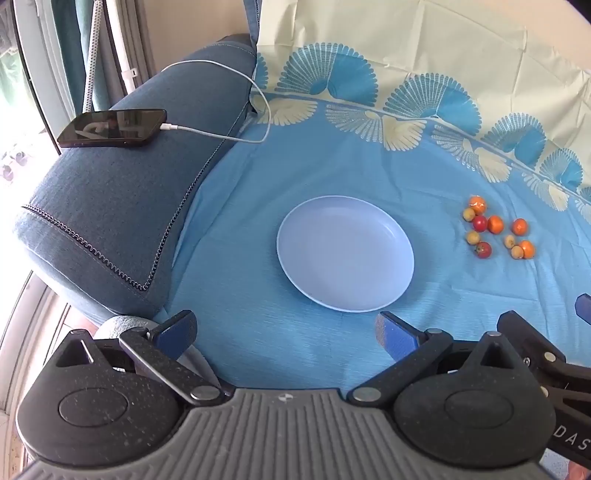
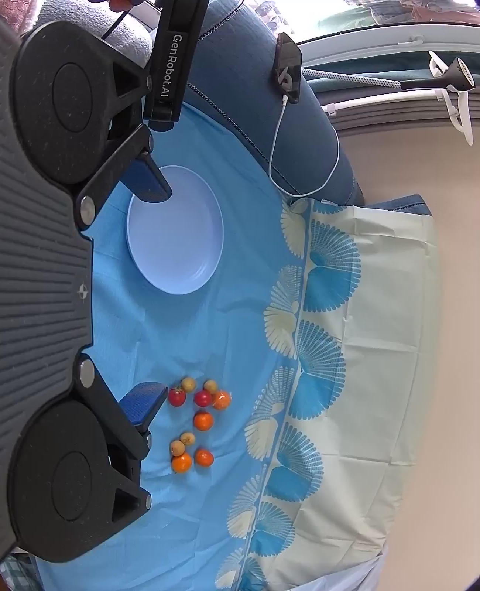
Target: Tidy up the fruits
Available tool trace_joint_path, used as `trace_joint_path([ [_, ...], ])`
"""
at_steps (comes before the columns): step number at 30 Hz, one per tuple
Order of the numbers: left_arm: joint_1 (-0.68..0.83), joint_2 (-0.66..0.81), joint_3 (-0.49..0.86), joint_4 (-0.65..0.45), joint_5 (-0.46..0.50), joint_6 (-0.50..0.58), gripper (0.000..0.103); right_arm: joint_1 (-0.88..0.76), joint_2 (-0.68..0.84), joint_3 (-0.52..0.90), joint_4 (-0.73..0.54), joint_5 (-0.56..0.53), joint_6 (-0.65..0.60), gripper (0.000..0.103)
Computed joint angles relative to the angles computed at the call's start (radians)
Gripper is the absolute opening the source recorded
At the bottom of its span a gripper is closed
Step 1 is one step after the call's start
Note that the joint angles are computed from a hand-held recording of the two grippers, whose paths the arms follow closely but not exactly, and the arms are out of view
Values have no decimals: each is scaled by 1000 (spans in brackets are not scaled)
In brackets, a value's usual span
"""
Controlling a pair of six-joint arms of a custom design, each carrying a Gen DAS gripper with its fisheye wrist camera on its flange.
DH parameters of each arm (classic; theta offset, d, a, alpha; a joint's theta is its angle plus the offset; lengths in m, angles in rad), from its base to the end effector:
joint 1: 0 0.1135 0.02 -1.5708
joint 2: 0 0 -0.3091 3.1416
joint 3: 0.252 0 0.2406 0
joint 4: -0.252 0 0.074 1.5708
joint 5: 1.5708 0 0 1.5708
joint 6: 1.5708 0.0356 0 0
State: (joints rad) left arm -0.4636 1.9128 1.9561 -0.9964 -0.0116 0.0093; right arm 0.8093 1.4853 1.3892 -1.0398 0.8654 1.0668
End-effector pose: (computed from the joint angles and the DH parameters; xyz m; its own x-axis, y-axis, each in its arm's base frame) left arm 0.3735 -0.1862 0.3854 -0.7250 0.3729 -0.5790 0.4479 0.8940 0.0148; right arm 0.2074 0.1783 0.3708 -0.5193 0.2780 -0.8081 0.4282 0.9030 0.0355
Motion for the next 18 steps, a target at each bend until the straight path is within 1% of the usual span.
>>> trace_joint_path([
  [18,-31,-3,0,-1,-59,16,103,-14,4,-1,18,-11,-13,103],
])
